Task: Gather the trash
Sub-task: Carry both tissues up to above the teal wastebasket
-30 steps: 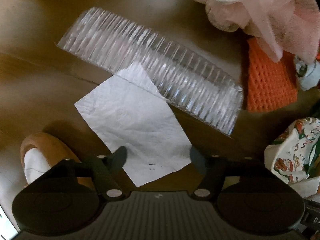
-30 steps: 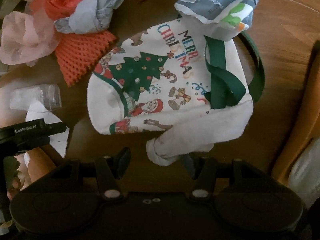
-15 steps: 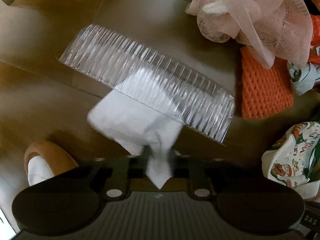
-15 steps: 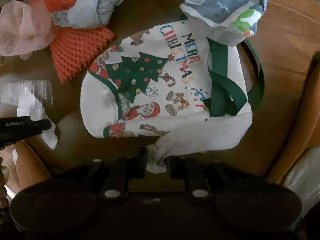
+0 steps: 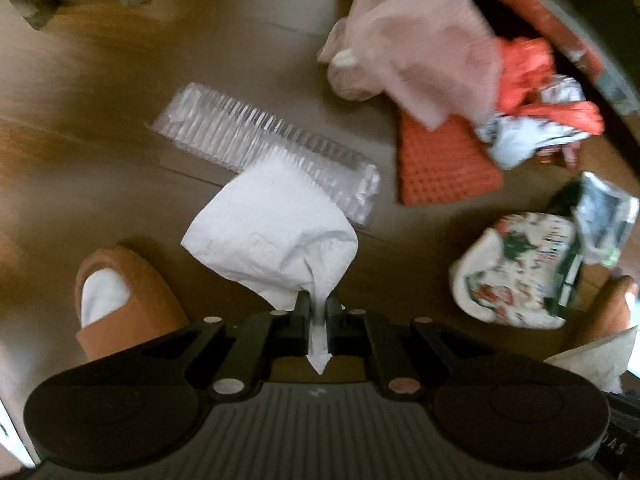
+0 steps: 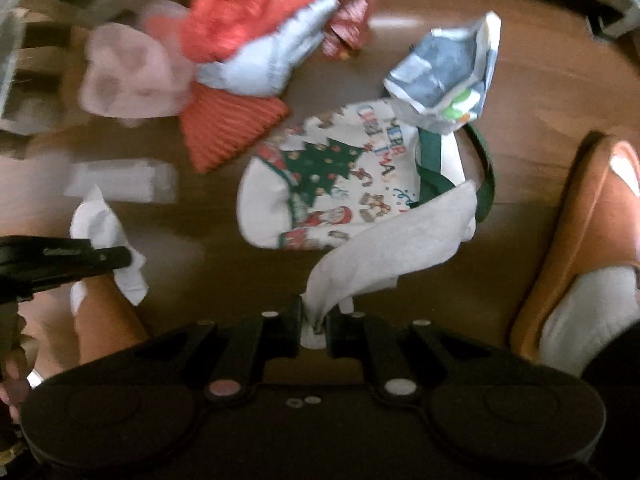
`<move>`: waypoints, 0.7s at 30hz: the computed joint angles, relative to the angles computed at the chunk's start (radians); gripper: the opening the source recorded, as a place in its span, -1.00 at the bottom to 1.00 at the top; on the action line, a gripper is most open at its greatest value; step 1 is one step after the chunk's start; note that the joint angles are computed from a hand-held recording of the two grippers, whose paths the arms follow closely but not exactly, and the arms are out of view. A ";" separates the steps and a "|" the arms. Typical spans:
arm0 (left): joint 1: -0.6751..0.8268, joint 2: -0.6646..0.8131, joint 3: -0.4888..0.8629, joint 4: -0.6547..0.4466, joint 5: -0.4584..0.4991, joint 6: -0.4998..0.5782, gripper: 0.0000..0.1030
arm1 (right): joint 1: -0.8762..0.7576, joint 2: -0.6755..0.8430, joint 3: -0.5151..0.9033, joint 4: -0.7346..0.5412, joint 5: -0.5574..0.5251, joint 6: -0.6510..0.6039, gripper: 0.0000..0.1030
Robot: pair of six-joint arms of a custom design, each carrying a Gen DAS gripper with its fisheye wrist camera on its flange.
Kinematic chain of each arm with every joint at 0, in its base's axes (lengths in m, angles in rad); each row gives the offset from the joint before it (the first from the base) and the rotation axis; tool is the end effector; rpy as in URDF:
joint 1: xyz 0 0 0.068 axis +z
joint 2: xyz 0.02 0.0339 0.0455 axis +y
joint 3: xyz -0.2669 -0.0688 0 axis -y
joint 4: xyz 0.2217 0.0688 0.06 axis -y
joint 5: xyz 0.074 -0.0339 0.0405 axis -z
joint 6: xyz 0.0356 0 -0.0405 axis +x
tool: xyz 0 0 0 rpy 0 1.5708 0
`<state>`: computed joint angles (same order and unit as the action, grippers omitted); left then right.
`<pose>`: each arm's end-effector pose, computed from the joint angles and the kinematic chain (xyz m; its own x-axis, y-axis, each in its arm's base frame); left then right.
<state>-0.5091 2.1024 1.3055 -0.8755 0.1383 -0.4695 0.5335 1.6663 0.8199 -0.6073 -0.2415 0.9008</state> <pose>0.2963 -0.1710 0.1182 -0.9876 0.0380 0.1525 0.0266 0.9967 -0.0764 0.2109 0.1345 0.1451 -0.9369 0.3305 0.1136 0.3487 0.9062 0.2391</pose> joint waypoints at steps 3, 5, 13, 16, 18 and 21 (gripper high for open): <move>-0.017 -0.088 -0.003 -0.040 0.004 -0.013 -0.86 | 0.016 -0.108 0.030 -0.089 0.040 0.006 -0.83; -0.030 -0.152 -0.004 -0.070 -0.005 -0.008 -0.86 | 0.035 -0.178 0.053 -0.150 0.066 0.017 -0.83; -0.068 -0.389 0.033 -0.179 -0.022 -0.013 -0.86 | 0.165 -0.380 0.195 -0.342 0.217 0.070 -0.83; -0.078 -0.464 0.072 -0.237 -0.022 -0.012 -0.86 | 0.215 -0.437 0.268 -0.415 0.299 0.079 -0.83; -0.092 -0.511 0.097 -0.266 -0.037 -0.011 -0.86 | 0.251 -0.471 0.324 -0.467 0.360 0.084 -0.83; -0.121 -0.568 0.159 -0.318 -0.064 -0.002 -0.86 | 0.339 -0.499 0.420 -0.561 0.467 0.105 -0.83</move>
